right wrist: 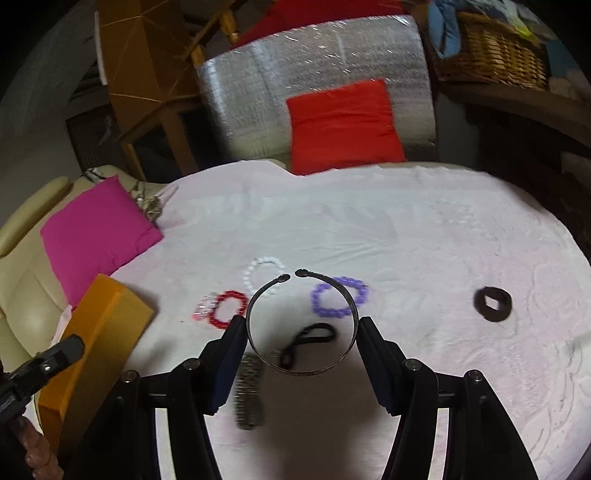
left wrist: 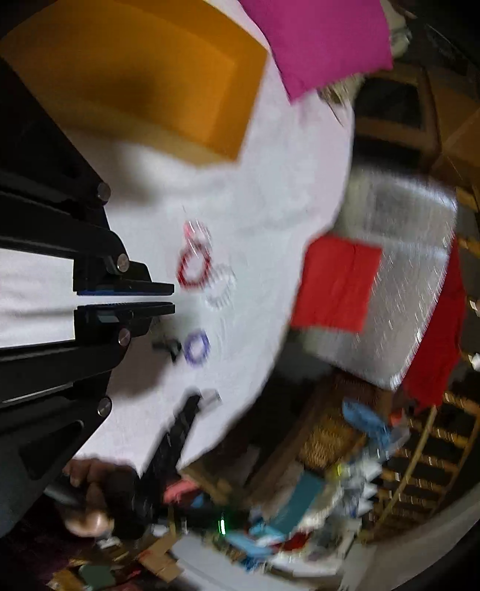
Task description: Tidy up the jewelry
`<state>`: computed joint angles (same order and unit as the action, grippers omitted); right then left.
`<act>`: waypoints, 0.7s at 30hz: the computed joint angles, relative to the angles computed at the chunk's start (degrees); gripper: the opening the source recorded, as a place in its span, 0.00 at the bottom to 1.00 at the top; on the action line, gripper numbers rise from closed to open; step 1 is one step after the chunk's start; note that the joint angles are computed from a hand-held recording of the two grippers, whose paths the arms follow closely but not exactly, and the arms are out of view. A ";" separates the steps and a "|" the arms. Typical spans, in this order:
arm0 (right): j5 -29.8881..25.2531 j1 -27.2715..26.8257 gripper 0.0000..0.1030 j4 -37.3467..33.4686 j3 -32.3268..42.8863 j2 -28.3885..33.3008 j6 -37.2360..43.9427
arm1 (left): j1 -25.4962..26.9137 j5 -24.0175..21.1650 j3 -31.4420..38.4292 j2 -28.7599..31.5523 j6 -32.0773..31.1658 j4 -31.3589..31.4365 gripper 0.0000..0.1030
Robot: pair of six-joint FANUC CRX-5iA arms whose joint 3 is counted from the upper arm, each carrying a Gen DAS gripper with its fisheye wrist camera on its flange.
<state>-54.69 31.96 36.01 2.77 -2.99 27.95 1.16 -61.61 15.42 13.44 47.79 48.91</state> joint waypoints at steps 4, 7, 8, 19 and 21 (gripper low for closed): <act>0.23 0.45 0.62 3.15 -1.78 -1.87 -5.26 | -0.62 -6.21 2.76 1.75 2.63 -2.35 0.38; -0.86 -0.05 0.62 4.62 -3.46 -3.23 -8.12 | -3.13 -7.92 2.34 1.50 1.24 -4.03 0.43; -1.38 -0.49 0.62 4.31 -3.89 -3.58 -9.03 | -4.50 -8.61 2.73 1.96 1.91 -5.02 0.43; 0.29 -4.95 0.62 -0.58 -7.16 -8.36 -7.87 | -11.63 -6.01 9.49 9.17 15.07 -16.22 0.41; 0.58 -5.43 0.62 -1.84 -7.10 -8.71 -6.73 | -11.92 -5.11 9.85 9.65 15.17 -16.06 0.38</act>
<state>-54.11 26.52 34.17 -4.33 -11.70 21.22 -10.76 -66.72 25.27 23.09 62.96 32.85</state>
